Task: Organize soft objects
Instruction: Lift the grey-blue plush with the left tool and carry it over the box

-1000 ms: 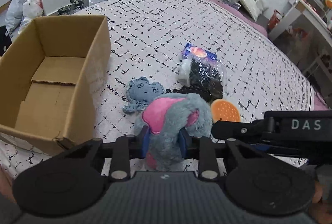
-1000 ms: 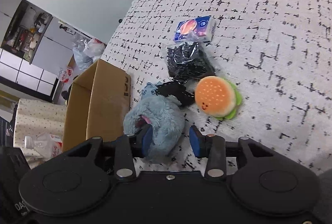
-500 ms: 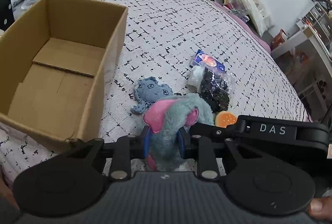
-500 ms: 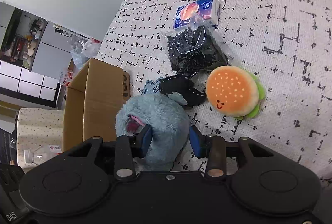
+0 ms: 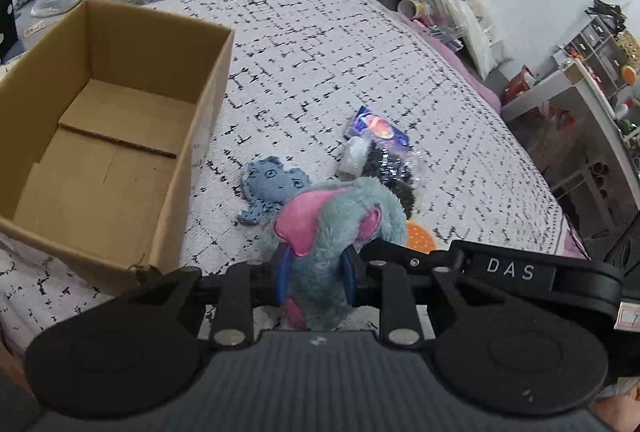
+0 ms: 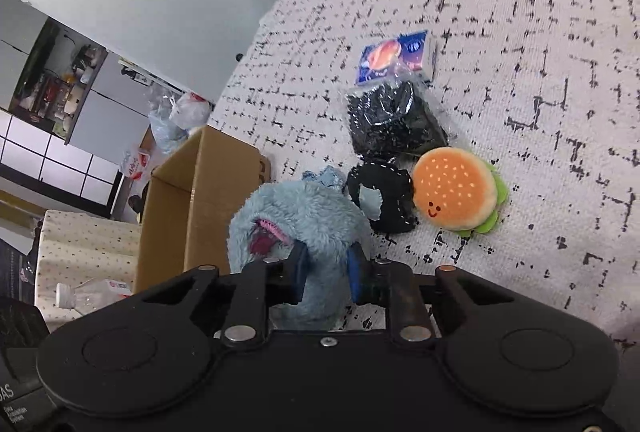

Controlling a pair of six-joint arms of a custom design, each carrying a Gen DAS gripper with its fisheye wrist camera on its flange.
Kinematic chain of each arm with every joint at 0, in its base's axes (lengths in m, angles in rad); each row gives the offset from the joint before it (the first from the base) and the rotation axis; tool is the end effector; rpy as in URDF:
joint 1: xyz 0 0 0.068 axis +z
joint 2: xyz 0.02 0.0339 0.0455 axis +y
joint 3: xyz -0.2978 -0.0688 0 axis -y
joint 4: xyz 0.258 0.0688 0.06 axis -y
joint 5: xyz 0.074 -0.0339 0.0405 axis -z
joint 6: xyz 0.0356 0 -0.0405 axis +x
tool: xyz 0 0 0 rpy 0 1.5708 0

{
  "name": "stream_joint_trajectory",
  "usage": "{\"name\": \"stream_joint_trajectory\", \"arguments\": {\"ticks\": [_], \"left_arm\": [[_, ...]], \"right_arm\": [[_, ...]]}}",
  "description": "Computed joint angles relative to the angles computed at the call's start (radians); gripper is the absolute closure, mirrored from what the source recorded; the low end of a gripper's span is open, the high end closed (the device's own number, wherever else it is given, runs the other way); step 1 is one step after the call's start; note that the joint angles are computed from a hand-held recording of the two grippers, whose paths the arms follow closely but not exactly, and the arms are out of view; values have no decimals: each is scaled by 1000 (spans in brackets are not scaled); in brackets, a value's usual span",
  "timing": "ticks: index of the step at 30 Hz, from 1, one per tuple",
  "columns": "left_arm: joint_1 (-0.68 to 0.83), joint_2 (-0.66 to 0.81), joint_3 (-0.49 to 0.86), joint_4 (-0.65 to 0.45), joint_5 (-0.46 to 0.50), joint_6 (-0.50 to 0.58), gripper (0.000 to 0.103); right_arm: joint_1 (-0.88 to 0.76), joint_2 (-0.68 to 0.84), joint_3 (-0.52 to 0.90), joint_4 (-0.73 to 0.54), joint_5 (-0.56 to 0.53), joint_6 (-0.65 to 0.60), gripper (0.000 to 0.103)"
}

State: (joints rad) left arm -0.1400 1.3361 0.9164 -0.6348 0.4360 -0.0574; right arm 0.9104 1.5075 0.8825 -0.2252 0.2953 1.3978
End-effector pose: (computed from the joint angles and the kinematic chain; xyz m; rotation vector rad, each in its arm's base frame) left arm 0.2586 -0.0516 0.2604 0.2594 2.5921 -0.6409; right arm 0.2025 0.2438 0.2272 0.7387 2.3906 0.7103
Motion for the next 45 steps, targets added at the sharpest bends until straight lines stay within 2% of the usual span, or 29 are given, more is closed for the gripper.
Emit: {"name": "stream_joint_trajectory", "arguments": {"ticks": [10, 20, 32, 45], "left_arm": [[28, -60, 54, -91, 40, 44, 78], [121, -95, 123, -172, 99, 103, 78], [277, -57, 209, -247, 183, 186, 78], [399, 48, 268, -240, 223, 234, 78]], "right_arm": [[66, -39, 88, -133, 103, 32, 83], [108, 5, 221, -201, 169, -5, 83], [116, 116, 395, -237, 172, -64, 82], [93, 280, 565, -223, 128, -99, 82]]}}
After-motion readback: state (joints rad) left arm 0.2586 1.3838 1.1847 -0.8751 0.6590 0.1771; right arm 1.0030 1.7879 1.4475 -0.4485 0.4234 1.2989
